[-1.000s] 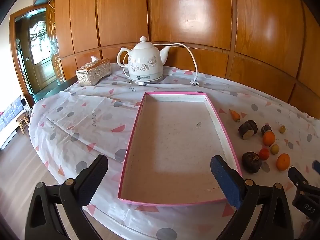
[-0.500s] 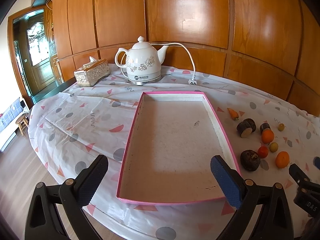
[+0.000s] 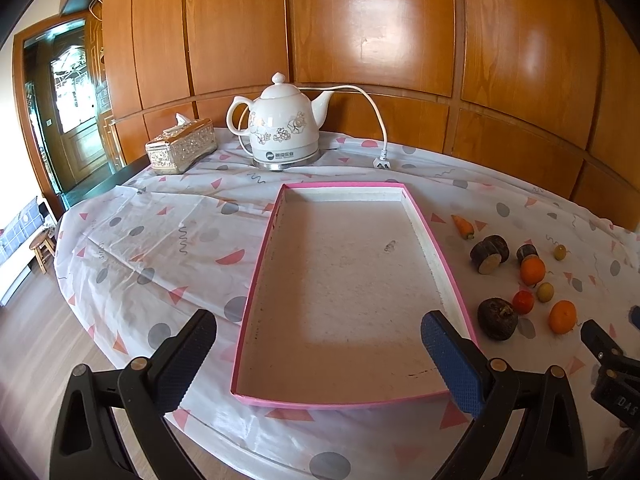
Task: Organize fruits
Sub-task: 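Move the left tool toward the carrot beside the pink tray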
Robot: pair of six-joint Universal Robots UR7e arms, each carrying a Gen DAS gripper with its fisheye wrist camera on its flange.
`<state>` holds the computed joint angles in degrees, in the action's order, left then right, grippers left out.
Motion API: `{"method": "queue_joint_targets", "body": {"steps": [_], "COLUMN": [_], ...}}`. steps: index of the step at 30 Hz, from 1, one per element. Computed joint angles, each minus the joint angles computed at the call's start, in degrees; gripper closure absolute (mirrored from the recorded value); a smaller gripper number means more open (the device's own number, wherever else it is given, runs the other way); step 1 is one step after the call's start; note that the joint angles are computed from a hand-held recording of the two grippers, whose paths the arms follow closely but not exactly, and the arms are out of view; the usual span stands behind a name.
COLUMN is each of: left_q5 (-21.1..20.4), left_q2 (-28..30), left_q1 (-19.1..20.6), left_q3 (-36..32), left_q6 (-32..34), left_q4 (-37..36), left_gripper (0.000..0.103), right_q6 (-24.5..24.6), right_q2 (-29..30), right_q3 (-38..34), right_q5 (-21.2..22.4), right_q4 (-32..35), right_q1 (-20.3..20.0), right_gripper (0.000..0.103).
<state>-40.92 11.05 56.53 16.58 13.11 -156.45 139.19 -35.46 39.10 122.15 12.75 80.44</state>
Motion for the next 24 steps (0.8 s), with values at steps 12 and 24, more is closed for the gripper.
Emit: {"method": "queue_joint_targets", "body": {"steps": [12,24], "left_q5": [-0.2,-0.5], "left_q2": [0.0,0.0], "left_q1": [-0.1,0.0], "left_q3": [0.0,0.2], "left_q6": [-0.2,-0.2], "left_q4": [0.3,0.6], "left_gripper": [0.0,0.0], "right_q6": [-2.3,-4.4], "right_q2": [-0.9,-1.9], "right_q3": [-0.1,-2.4], "right_q5": [0.7,1.8], "right_q4": [-1.5,-1.0], "right_q1": [0.1,-0.4], "right_gripper": [0.001,0.001]}}
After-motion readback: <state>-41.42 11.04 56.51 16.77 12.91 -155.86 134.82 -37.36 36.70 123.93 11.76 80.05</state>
